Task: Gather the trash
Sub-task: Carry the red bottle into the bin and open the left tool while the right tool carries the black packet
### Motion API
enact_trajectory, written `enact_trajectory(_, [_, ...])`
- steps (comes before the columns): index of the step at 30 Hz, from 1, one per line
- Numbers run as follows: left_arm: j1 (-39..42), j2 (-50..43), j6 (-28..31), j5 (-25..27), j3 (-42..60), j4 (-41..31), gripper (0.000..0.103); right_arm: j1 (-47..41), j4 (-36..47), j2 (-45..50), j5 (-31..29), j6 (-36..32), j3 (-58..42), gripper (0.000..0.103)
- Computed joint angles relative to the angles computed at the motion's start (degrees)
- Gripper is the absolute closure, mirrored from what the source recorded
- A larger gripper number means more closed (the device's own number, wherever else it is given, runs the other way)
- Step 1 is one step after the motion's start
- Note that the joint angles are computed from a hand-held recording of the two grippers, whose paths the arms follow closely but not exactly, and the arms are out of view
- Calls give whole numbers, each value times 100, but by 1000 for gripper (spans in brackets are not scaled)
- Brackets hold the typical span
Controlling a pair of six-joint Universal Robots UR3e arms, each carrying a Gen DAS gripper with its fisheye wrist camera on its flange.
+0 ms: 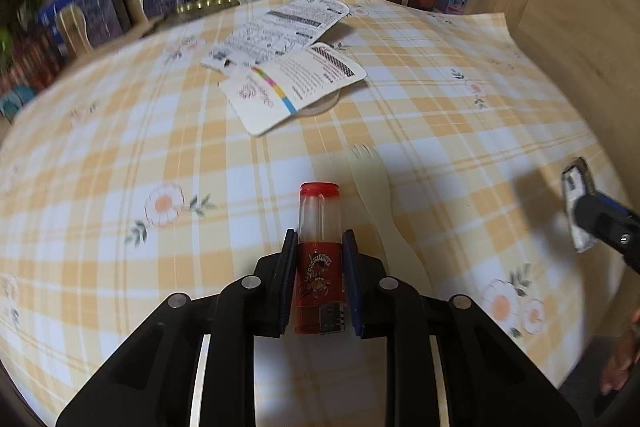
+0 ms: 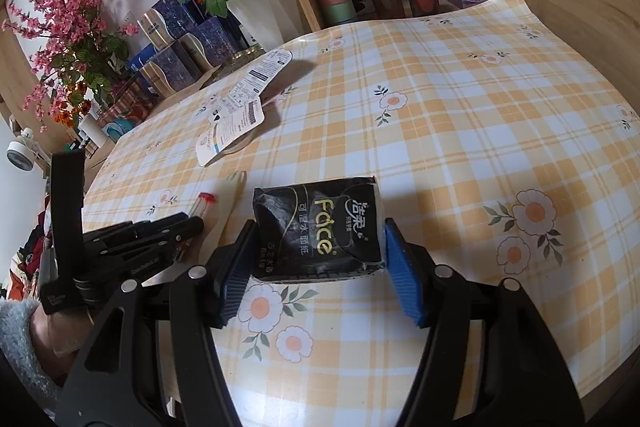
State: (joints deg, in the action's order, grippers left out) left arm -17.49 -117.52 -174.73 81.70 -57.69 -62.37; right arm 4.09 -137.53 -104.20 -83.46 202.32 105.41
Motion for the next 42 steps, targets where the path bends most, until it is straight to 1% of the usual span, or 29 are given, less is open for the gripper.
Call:
enact_trajectory(4, [235, 525, 208, -362, -526, 85, 81, 89, 38, -49, -29, 44, -55, 40])
enact_trajectory(10, [665, 1443, 616, -908, -1097, -252, 81, 433, 149, -25, -161, 220, -292, 40])
enact_trajectory(14, [1073, 2219, 946, -1362, -1578, -665, 81, 764, 301, 13, -310, 353, -517, 40])
enact_trajectory(20, [1833, 3548, 1638, -2028, -2390, -1521, 81, 1388, 612, 131, -676, 584, -916, 40])
enact_trajectory(21, [2036, 3863, 1839, -2178, -2575, -1754, 81, 1481, 665, 144, -736, 623, -974, 40])
enact_trajectory(23, [2280, 4227, 2108, -2342, -2785, -2047, 81, 1730, 801, 174, -901, 738, -1119, 40])
enact_trajectory(26, [2729, 4843, 2678, -2591, -3095, -2636, 81, 2085, 986, 246, -1156, 861, -1333, 40])
enact_trajectory(28, [3083, 5260, 3174, -2774, -3251, -3159, 81, 2386, 1116, 321, -1367, 976, -1494, 40])
enact_trajectory(31, [3681, 5868, 4128, -3055, -3369, -4199, 81, 2709, 1267, 395, -1582, 1118, -1648, 40])
enact_trajectory(32, [3790, 5980, 4346, -3098, -3389, -4415, 81, 2824, 1317, 417, -1653, 1178, -1693, 40])
enact_trajectory(33, [4034, 6206, 4796, -3164, -3405, -4895, 81, 2899, 1345, 432, -1697, 1218, -1719, 40])
enact_trajectory(34, [4137, 6321, 5002, -3174, -3442, -5099, 81, 3005, 1374, 446, -1762, 1266, -1743, 40])
enact_trajectory(35, [4306, 6497, 5346, -3163, -3488, -5446, 81, 3097, 1393, 458, -1823, 1304, -1757, 40])
enact_trajectory(39, [4578, 6957, 5966, -2974, -3865, -5968, 81, 3357, 1470, 471, -1965, 1432, -1762, 40])
enact_trajectory(42, [4488, 7193, 5960, -2736, -4314, -5781, 81, 3500, 1511, 469, -2023, 1517, -1740, 40])
